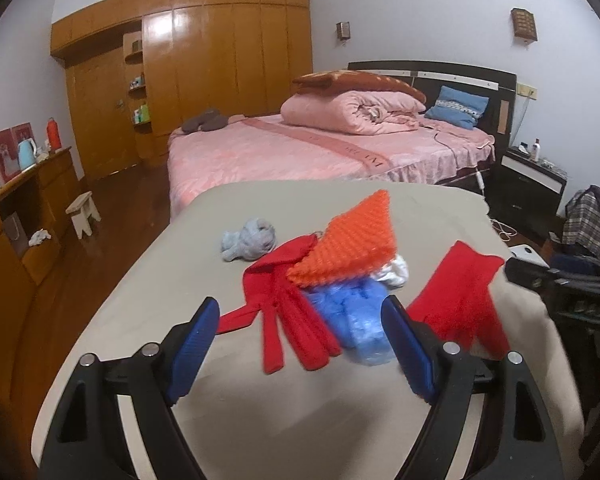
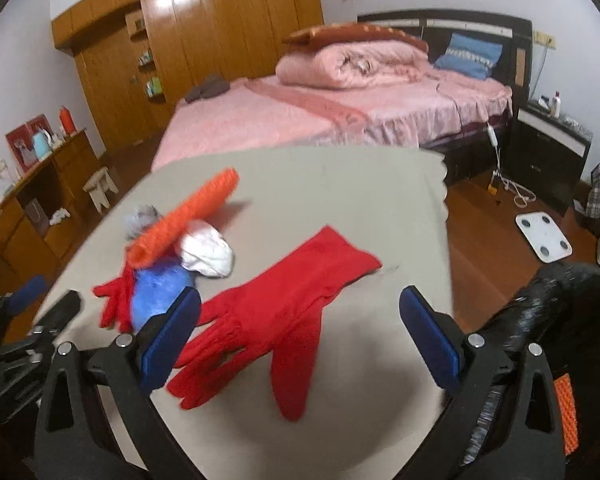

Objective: Collect trash
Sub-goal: 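Grasp the red glove with the right tool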

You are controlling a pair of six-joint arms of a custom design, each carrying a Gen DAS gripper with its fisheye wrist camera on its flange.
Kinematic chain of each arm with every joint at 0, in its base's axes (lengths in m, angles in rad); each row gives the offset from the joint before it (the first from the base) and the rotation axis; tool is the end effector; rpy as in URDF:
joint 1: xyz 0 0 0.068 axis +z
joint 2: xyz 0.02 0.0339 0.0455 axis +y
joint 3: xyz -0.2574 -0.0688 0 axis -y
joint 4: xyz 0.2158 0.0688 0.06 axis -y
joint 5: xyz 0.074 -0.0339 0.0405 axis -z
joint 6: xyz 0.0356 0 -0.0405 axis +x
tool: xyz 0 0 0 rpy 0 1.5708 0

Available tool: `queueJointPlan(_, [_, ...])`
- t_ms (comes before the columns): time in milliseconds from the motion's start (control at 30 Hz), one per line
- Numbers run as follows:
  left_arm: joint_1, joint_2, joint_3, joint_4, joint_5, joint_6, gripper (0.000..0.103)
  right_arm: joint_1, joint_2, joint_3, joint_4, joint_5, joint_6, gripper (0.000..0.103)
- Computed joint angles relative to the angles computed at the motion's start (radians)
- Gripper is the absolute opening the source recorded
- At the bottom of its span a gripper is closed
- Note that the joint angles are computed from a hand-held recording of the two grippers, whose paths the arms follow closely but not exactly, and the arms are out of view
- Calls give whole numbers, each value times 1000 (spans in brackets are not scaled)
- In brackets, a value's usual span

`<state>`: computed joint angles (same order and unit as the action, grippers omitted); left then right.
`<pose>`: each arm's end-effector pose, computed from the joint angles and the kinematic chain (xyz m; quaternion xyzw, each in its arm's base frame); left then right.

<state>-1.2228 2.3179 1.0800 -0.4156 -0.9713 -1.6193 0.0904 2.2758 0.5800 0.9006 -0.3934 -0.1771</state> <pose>0.1348 -0.2855 0.0242 -0.1551 0.8701 0.1057 0.4557 0.2918 0.0402 0.0116 -0.1943 0.8899 0.1647 0.3783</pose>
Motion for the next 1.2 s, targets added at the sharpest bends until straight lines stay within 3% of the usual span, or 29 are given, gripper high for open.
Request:
queueJointPlan(467, [63, 20, -91, 172, 35, 59, 81, 119, 210, 265, -154, 134, 33, 94])
queueJointPlan(567, [71, 25, -95, 198, 41, 76, 81, 128, 225, 307, -218, 135, 17, 80])
queueJointPlan(633, [78, 26, -104, 228, 45, 94, 81, 134, 227, 305, -212, 136, 10, 75])
queueJointPlan(800, [90, 34, -91, 258, 50, 136, 81, 129, 223, 293, -209, 95, -17, 49])
queueJointPlan(867, [92, 39, -85, 268, 50, 148, 81, 124, 220, 299, -225, 68, -28, 28])
queueJointPlan(933, [95, 40, -78, 274, 51, 160, 81, 119, 220, 308, -250, 35, -43, 16])
queueJointPlan(1033, [95, 43, -63, 274, 49, 175, 81, 114, 216, 306, -261, 9, -48, 7])
queueJointPlan(1200, [100, 43, -46, 283, 44, 206, 81, 92, 199, 297, -264, -31, -50, 6])
